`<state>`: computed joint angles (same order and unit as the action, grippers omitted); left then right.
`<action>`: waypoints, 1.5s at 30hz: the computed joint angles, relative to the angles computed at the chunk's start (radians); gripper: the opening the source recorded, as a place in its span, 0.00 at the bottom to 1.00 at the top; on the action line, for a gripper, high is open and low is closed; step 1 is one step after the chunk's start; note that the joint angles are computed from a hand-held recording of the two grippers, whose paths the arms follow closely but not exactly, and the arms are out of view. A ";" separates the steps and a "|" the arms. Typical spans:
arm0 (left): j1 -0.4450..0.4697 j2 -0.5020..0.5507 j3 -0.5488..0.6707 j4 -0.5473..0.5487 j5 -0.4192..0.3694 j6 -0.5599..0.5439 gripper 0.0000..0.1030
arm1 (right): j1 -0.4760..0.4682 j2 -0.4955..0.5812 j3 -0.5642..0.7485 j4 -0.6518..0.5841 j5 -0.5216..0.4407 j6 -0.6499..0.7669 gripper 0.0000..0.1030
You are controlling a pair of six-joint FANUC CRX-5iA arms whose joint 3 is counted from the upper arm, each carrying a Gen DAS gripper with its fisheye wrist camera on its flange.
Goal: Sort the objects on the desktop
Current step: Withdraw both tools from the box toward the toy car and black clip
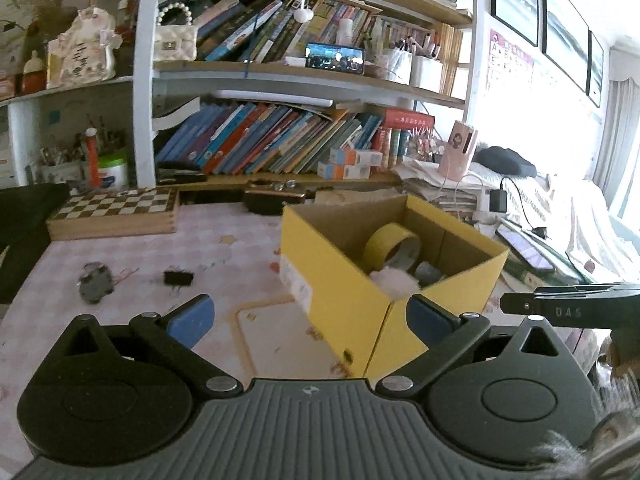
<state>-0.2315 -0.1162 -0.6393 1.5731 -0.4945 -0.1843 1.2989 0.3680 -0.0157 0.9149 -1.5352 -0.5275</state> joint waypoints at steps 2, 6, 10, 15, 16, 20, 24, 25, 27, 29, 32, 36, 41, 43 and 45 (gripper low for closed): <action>0.033 -0.018 -0.022 -0.012 -0.020 -0.012 1.00 | 0.015 0.041 0.053 -0.014 -0.019 -0.009 0.50; 0.106 -0.051 -0.062 -0.046 -0.061 -0.028 1.00 | 0.041 0.130 0.169 -0.037 -0.050 -0.022 0.50; 0.193 -0.068 -0.082 -0.116 -0.117 -0.012 1.00 | 0.056 0.199 0.266 -0.057 -0.054 0.001 0.50; 0.280 -0.075 -0.087 -0.188 -0.181 0.008 1.00 | 0.068 0.272 0.374 -0.072 -0.044 0.040 0.50; 0.296 -0.075 -0.087 -0.202 -0.195 0.009 1.00 | 0.069 0.287 0.397 -0.072 -0.042 0.049 0.50; 0.354 -0.077 -0.088 -0.240 -0.243 0.004 1.00 | 0.071 0.335 0.468 -0.074 -0.030 0.086 0.50; 0.402 -0.074 -0.087 -0.260 -0.272 -0.003 1.00 | 0.071 0.378 0.534 -0.072 -0.019 0.127 0.50; 0.410 -0.071 -0.084 -0.264 -0.275 -0.003 1.00 | 0.070 0.389 0.552 -0.070 -0.015 0.139 0.51; 0.425 -0.068 -0.081 -0.269 -0.277 -0.002 1.00 | 0.068 0.409 0.583 -0.068 -0.013 0.160 0.53; 0.438 -0.062 -0.076 -0.273 -0.282 0.001 1.00 | 0.065 0.429 0.617 -0.066 -0.010 0.185 0.53; 0.458 -0.054 -0.071 -0.267 -0.285 -0.004 1.00 | 0.061 0.457 0.663 -0.058 -0.008 0.216 0.53; 0.476 -0.045 -0.064 -0.251 -0.281 -0.009 1.00 | 0.053 0.492 0.725 -0.051 0.002 0.269 0.54; 0.484 -0.035 -0.059 -0.234 -0.271 -0.006 1.00 | 0.042 0.524 0.782 -0.044 0.015 0.329 0.54; 0.482 -0.029 -0.055 -0.228 -0.263 -0.004 1.00 | 0.036 0.534 0.800 -0.044 0.023 0.349 0.54; 0.480 -0.021 -0.050 -0.227 -0.253 0.003 1.00 | 0.030 0.538 0.806 -0.044 0.034 0.363 0.54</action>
<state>0.2483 -0.1373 -0.6888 1.3464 -0.7478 -0.1815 1.3290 0.9057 0.7905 0.8711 -1.5014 -0.1648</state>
